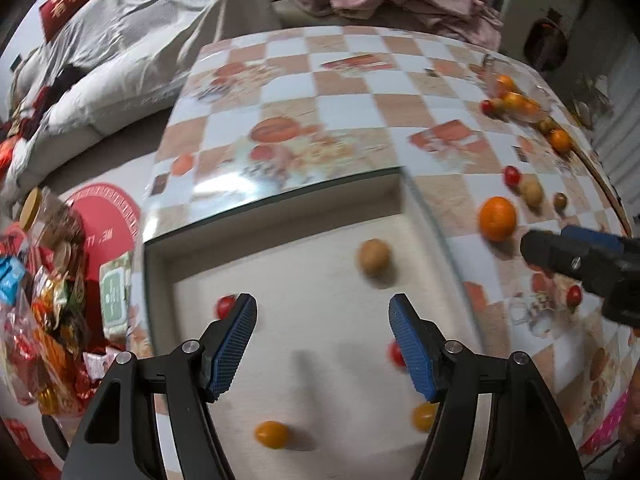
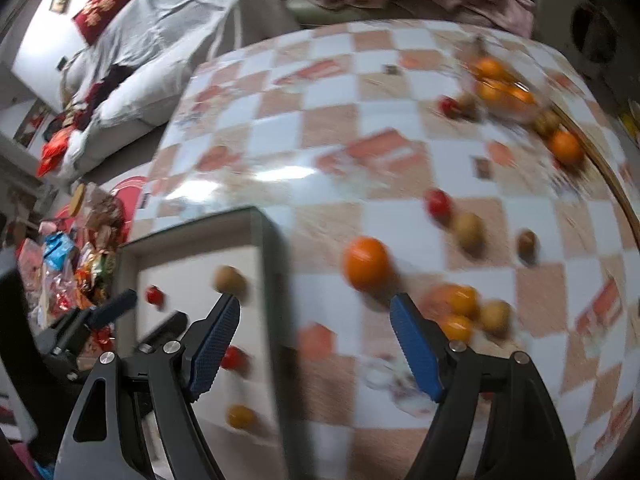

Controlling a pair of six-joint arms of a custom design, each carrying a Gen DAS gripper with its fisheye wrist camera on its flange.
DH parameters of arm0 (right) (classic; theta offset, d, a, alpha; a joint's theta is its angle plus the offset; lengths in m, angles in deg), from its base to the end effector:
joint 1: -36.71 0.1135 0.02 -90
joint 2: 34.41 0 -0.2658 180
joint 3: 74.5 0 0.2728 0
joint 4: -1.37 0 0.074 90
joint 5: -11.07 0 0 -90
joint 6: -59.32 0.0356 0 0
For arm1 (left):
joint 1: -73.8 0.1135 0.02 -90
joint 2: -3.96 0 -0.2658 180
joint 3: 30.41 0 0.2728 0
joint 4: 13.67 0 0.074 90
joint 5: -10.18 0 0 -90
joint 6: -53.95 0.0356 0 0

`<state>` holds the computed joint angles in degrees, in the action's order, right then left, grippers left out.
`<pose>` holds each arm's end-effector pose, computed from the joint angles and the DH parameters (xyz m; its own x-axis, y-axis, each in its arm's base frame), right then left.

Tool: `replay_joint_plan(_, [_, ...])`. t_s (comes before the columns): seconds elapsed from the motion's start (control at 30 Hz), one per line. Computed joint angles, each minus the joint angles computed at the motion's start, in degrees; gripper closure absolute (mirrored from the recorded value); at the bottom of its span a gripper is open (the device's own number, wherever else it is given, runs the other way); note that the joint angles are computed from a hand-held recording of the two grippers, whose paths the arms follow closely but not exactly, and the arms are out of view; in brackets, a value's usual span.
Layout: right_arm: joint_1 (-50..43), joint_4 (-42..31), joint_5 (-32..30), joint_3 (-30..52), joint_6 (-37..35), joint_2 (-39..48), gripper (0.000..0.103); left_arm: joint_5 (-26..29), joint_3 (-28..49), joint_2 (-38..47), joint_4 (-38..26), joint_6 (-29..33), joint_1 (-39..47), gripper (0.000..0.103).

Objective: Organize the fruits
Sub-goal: 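Grasp a yellow cherry tomato with the right tool while the left tool grasps a red tomato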

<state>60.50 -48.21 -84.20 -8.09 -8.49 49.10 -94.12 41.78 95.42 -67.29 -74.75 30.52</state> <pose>0.2677 0.1216 0.1969 -0.9423 -0.0044 -0.3347 -0.0854 0.9700 0.2276 0.2362 -0.2104 0.1855 -0.9253 0.0391 -0.3772 0.0421 0.9991 0.0003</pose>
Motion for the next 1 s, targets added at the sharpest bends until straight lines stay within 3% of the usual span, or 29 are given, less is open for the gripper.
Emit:
replay_joint_plan(0.37, [-17.0,-3.3,-0.4,-6.6,-7.7,-6.7,0.022,-1.4,17.0,11.7,-3.4,2.7,-4.7,0.033])
replay_joint_plan(0.8, [-27.0,0.0,-0.6,-0.6,-17.5,3.8,0.023,2.0,45.0,35.6,-8.0,15.5,-3.0,0.033])
replay_joint_plan(0.9, [-27.3,0.8,-1.2,0.1,-19.0,5.9,0.035,2.8,50.4,40.0,-10.5,18.3,-2.8,0.033])
replay_joint_plan(1.0, [-27.2,1.4,-2.1,0.5,-19.9,7.8,0.038,3.8,54.3,43.1,-11.9,19.9,-2.8,0.033])
